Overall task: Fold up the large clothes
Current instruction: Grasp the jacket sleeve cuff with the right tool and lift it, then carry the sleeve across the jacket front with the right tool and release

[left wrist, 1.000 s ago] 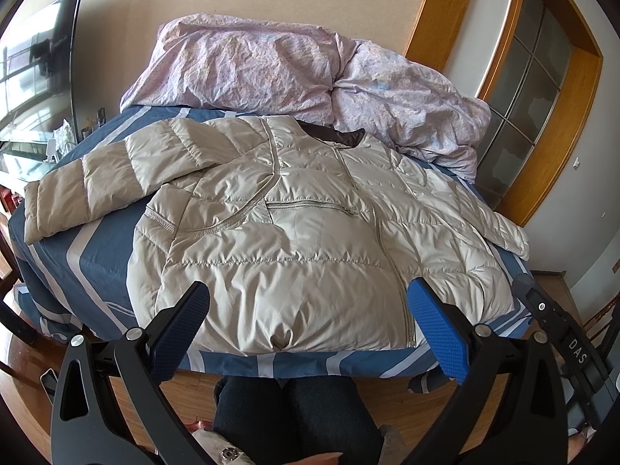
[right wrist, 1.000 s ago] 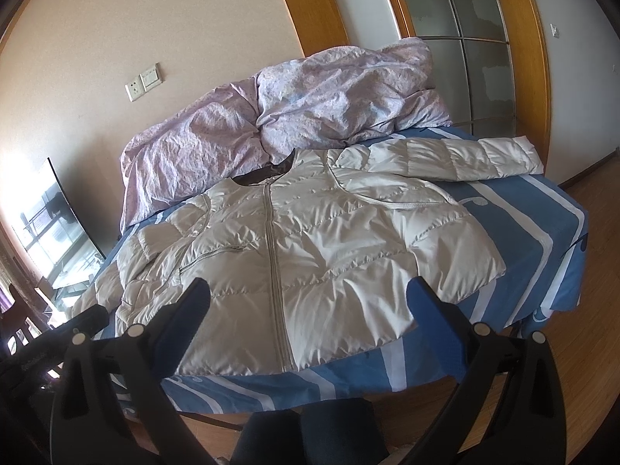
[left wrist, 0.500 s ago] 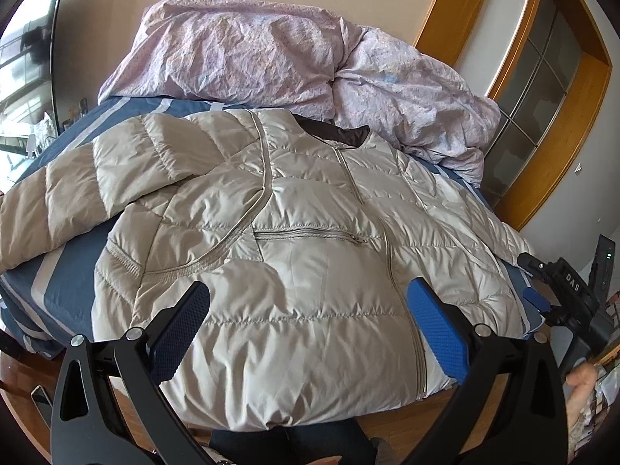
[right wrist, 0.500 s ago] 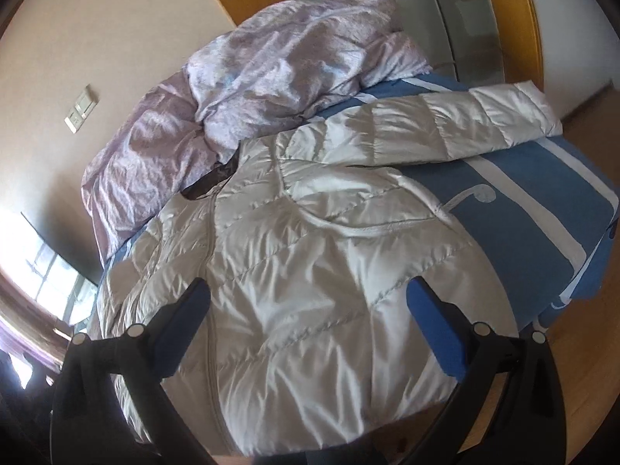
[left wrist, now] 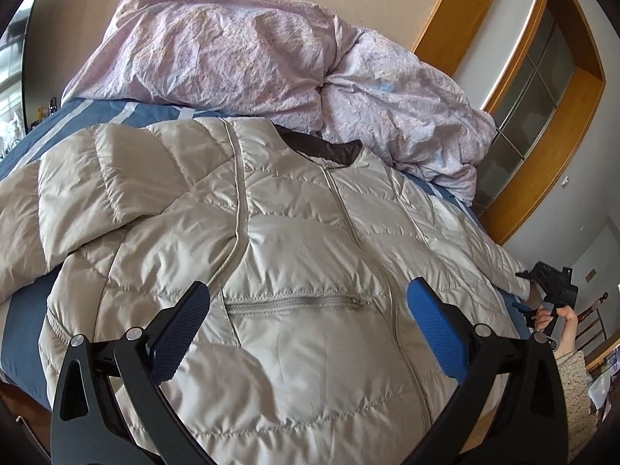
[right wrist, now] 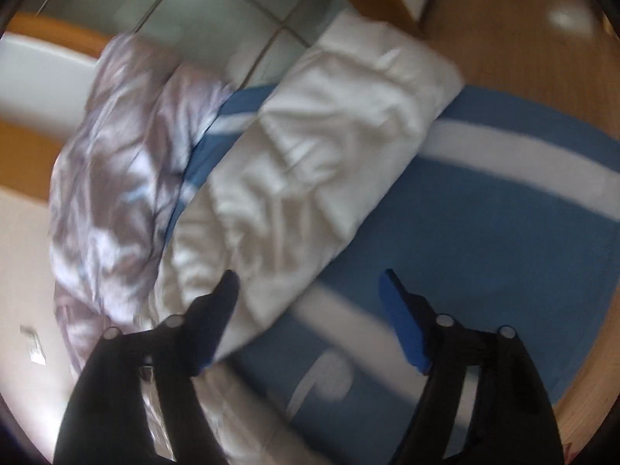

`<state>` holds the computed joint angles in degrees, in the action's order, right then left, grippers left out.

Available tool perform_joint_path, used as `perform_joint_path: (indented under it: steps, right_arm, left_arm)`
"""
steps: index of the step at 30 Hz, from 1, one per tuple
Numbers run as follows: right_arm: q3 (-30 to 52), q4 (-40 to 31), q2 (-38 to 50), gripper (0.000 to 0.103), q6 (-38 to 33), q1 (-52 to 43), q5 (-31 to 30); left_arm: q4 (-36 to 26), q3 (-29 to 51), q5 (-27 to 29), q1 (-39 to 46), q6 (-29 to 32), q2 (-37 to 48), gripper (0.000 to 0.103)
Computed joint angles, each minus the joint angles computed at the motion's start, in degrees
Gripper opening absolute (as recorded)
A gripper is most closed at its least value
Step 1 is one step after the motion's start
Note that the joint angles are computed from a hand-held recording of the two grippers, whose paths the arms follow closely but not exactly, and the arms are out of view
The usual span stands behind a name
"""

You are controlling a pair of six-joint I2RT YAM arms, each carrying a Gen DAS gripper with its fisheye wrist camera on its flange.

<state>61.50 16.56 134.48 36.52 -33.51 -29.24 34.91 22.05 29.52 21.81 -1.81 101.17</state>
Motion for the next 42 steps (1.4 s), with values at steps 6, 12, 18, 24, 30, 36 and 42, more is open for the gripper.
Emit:
perform_joint_path:
  steps: [6, 12, 18, 24, 30, 36, 42]
  right_arm:
    - [7.1, -1.0, 5.1, 0.060, 4.6, -2.7, 0.3]
    - [10.6, 0.8, 7.8, 0.047, 7.7, -2.7, 2.2]
    - [11.6, -0.6, 8.2, 0.014, 6.5, -2.1, 5.4]
    - [7.6, 0.9, 1.7, 0.007, 0.4, 2.0, 14.9]
    - [1.9, 4.4, -8.2, 0.007, -6.9, 8.9, 23.3]
    - [-3.7, 8.6, -17.1, 0.007, -13.5, 17.5, 26.4]
    - [-7.5, 10.6, -23.7, 0.007, -17.3, 27.9, 21.6]
  left_arm:
    - [1.5, 4.8, -0.1, -0.4, -3.2, 4.6, 0.102]
    - [4.1, 6.0, -2.3, -1.0, -2.7, 7.6, 0.102]
    - [10.8, 4.2, -0.9, 1.2, -2.3, 9.3, 0.102]
    - [12.5, 4.1, -1.7, 2.2, -1.7, 9.6, 0.102]
    - [13.9, 3.3, -3.2, 2.6, -0.2, 9.4, 0.102]
    - [13.2, 3.1, -1.7, 3.5, -0.6, 9.0, 0.102]
    - [11.3, 3.6, 0.0, 5.4, -0.9, 8.6, 0.102]
